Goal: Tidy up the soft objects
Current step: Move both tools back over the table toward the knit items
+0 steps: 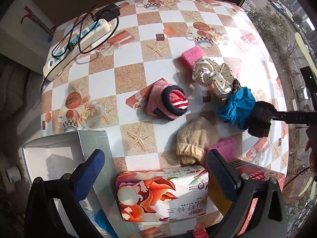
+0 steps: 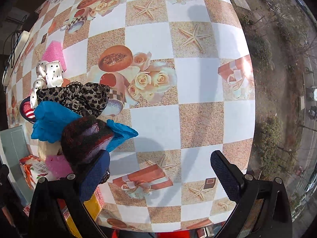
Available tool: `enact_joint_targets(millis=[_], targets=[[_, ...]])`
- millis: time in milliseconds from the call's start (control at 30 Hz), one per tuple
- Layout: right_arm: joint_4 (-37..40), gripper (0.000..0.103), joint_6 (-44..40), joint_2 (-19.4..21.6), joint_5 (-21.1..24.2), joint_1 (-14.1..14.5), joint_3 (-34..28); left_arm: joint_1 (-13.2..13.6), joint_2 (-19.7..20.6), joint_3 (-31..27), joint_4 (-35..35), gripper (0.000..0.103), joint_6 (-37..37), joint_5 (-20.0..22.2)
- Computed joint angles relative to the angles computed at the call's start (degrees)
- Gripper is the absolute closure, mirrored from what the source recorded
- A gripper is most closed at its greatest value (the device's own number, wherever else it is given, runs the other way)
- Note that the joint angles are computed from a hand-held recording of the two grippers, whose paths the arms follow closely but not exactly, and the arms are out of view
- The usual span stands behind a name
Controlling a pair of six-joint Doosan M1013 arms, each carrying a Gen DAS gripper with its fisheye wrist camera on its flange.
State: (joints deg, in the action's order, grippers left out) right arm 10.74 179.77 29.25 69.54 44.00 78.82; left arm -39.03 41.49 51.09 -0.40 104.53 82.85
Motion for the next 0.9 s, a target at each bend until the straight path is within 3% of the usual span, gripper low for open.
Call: enact_joint_targets(millis=[133, 267, 467, 567, 600, 733, 800, 867, 900], targets=[[-5.1, 0.001, 6.5, -2.8, -7.9, 1.6, 2.7, -1.1, 3.6, -4.1, 2.2, 0.000, 0.3, 2.2], [-4.7, 0.001, 3.6, -1.6, -14.5, 2.2, 1.2, -2.0, 6.8, -7.6, 3.3, 0.000, -0.1, 3.6], [4.9, 0.001, -8.5, 4.0, -11.3, 1.6, -3.5, -2.7, 11.2, -12.2, 4.7, 0.000, -2.2, 6.7], [5.5, 0.001, -6.0, 4.5, -5.9, 2.3, -3.5, -2.4, 12.3, -13.3, 5.4, 0.000, -3.8, 7.2], [5.6, 0.001, -4.3, 3.7, -6.2, 2.6, -2.3, -2.2, 12.7, -14.0, 4.7, 0.000, -4.4, 8.0], [9.9, 0.001, 1.0, -0.8, -20.1, 3.5, 5.9, -2.0, 13.3, -14.6, 3.8, 0.000, -4.9, 8.5], [11.5, 0.001, 0.5, -1.1, -23.6, 3.8, 7.0, -2.3, 13.5, -14.6, 4.3, 0.000, -4.9, 8.8], [13.6, 0.001, -1.9, 0.2, -22.8, 3.9, 5.7, -2.6, 13.3, -13.7, 4.6, 0.000, -5.3, 8.6], [14.5, 0.001, -3.2, 1.2, -20.0, 3.8, 4.4, -2.7, 13.2, -13.2, 4.9, 0.000, -5.4, 8.5]])
